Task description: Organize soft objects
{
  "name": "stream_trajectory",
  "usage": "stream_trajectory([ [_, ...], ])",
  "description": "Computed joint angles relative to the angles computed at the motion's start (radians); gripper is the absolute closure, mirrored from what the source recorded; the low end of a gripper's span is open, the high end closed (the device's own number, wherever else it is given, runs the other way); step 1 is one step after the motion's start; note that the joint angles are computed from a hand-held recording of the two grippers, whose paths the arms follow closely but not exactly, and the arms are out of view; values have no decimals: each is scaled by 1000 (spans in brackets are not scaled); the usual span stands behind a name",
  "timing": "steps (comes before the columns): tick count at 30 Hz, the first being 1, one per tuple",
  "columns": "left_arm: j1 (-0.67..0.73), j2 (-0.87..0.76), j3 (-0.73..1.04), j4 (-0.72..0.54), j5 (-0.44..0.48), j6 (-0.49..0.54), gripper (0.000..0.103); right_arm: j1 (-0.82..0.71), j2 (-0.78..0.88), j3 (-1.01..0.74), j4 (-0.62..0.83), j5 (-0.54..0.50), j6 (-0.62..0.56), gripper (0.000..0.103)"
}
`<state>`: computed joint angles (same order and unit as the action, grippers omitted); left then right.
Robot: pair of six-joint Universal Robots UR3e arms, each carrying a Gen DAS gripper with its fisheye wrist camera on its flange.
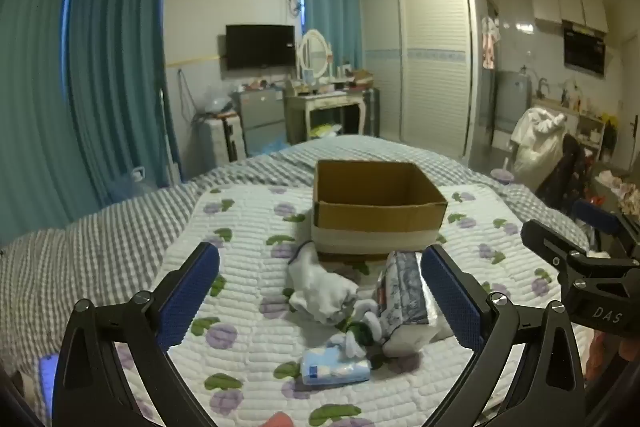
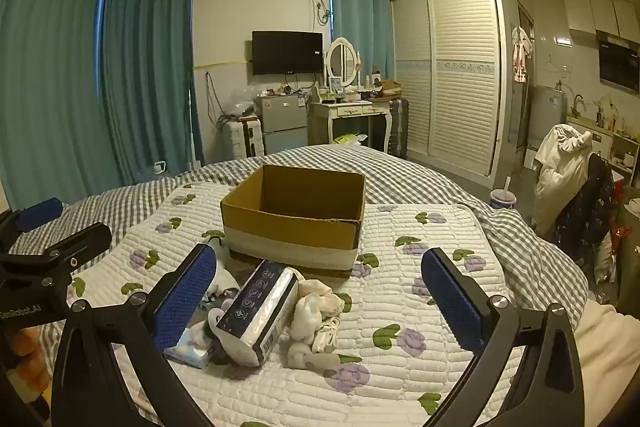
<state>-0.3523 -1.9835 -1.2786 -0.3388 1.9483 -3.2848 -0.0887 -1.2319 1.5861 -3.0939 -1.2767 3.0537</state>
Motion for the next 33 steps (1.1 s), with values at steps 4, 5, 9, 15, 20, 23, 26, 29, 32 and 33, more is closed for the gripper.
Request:
stream_trajectory([
  [4,2,3,-6,4,-9,-1,0,4,-3,7,-12,-5,-2,0],
  [5,2,3,-7,7,-9,-2,0,6,-4,10,-14,-6,-1,0],
  [9,2,1,-9,11,-11,0,0,-4,-7,6,7,2,-2,0],
  [15,9,6,-48,67,-18,21,0,-16,-3,6,7,11,-1,0],
  [20,-3,-5,-6,40,-3,26,0,0,4,0,5,-4,2,0],
  [23,-1,0,1,24,-7,20,0,0,12,-15,17,-7,2,0],
  [26,-4,0,8,19,-5,19,0,1,13,-17,18,-8,3,0],
  [29,-7,0,14,7,0,16,0,3,15,-19,21,-9,2,0],
  [32,-6,1,6,13,-3,14,0,5,18,-22,24,-9,3,0],
  [33,-7,1,6,12,-1,15,0,6,18,-22,24,-10,4,0],
])
